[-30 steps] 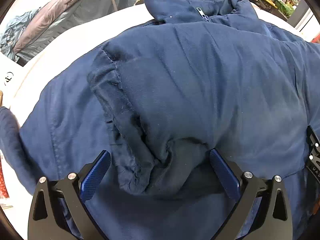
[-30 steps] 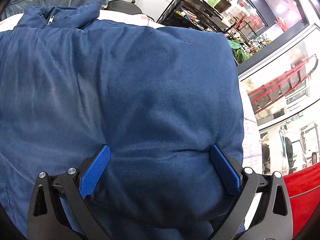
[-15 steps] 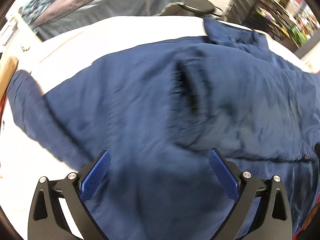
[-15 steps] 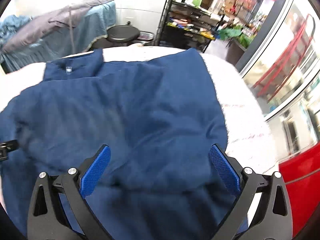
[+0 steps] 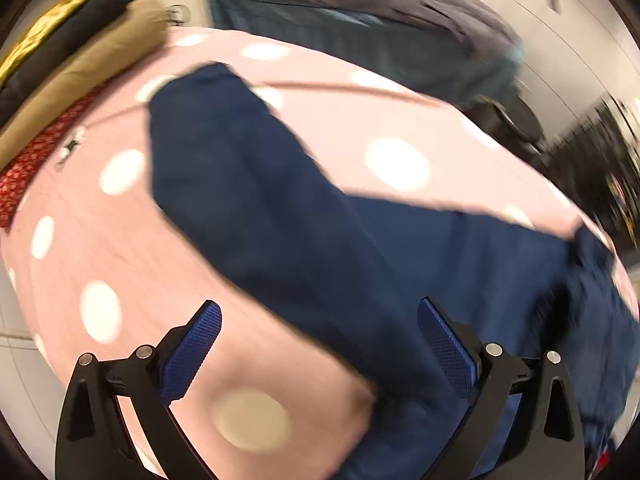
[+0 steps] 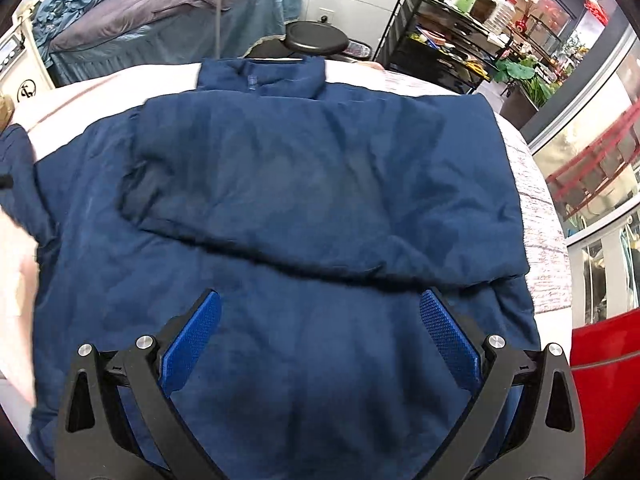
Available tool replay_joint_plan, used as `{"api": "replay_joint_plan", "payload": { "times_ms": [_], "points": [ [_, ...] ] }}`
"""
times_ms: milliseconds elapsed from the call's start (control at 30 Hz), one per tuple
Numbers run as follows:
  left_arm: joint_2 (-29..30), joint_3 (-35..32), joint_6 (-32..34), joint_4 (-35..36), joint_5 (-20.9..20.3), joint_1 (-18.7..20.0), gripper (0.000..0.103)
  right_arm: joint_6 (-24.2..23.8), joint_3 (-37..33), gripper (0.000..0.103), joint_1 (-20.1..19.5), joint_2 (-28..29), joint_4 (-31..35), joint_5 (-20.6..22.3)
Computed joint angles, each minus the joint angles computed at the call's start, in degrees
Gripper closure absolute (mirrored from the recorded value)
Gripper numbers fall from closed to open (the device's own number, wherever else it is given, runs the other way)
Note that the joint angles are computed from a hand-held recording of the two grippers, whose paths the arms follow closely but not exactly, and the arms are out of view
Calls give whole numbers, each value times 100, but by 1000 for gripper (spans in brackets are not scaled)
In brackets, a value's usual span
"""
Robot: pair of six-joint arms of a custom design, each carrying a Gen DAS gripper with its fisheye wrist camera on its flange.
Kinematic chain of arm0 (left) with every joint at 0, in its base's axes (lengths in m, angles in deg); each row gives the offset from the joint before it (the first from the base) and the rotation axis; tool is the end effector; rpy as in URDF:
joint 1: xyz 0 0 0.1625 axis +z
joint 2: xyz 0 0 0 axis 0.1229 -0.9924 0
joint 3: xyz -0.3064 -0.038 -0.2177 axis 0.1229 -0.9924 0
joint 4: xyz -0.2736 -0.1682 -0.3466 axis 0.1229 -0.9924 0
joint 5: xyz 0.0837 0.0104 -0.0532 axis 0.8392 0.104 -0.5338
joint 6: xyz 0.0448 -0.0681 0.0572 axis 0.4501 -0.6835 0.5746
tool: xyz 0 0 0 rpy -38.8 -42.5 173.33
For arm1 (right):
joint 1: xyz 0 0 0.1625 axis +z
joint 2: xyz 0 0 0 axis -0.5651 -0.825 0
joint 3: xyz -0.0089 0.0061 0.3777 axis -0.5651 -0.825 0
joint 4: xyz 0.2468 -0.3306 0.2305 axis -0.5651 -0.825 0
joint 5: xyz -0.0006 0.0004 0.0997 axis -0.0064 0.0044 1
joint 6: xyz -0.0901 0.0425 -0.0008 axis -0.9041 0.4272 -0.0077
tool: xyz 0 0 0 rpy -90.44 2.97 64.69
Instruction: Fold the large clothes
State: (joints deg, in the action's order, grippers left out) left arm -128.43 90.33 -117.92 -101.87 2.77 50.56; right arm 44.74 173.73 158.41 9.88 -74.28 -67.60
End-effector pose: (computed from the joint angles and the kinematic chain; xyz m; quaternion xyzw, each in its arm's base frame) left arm -0.0975 -0.5451 0.3703 -0.0540 0.9032 -0.2085 0.3713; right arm 0.3347 -0.4096 0.1954 -0.0188 -0.8635 0.2012 0.4621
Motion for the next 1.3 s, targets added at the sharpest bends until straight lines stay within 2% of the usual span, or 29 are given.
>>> {"api": "replay_joint_plan", "payload": {
  "times_ms": [100,167,267,400,467,533,567,600,667,733,767,867,933,1033,1133,1233,1300],
  "points": [
    [302,-505,333,-216,191,377,7,327,-306,5,128,319,291,173],
    [697,-1018,431,-56,355,654,7,547,-482,5,231,510,444,311],
    [1313,-1741,468,68,298,953,7,794,-774,5,355,834,661,515],
    [2001,-2485,834,-128,219,1286,7,1126,-1202,5,474,1312,1090,733],
    [2534,-3159,805,311,191,1501,7,1317,-1430,5,557,1560,1316,776],
    [2764,-3437,705,598,231,1608,11,1534,-1677,5,621,1809,1576,819],
    [2858,-3552,701,705,217,1670,20,1605,-1754,5,637,1882,1660,841],
    [2893,-3598,724,757,154,1749,25,1665,-1841,5,661,1964,1732,873],
    [2726,-3374,842,449,-58,1842,42,1723,-1997,5,717,2109,1837,913],
    [2332,-2844,1151,-249,-211,1882,54,1711,-2141,5,760,2241,1990,891],
    [2103,-2577,1355,-557,-282,1882,66,1716,-2237,5,778,2329,2129,846],
    [1561,-2063,1559,-1089,-520,1874,85,1562,-2352,5,782,2451,2105,804],
    [1109,-1674,1651,-1464,-653,1849,88,1349,-2393,5,771,2512,1933,803],
    [555,-1265,1599,-1532,-522,1705,89,896,-2374,5,788,2536,1587,750],
    [114,-937,1530,-1242,-161,1453,90,331,-2219,5,803,2453,1088,697],
    [-112,-725,1298,-862,109,1142,91,12,-1964,5,782,2264,650,726],
    [-111,-693,1127,-747,170,909,91,-36,-1792,5,777,2117,501,715]
  ]
}}
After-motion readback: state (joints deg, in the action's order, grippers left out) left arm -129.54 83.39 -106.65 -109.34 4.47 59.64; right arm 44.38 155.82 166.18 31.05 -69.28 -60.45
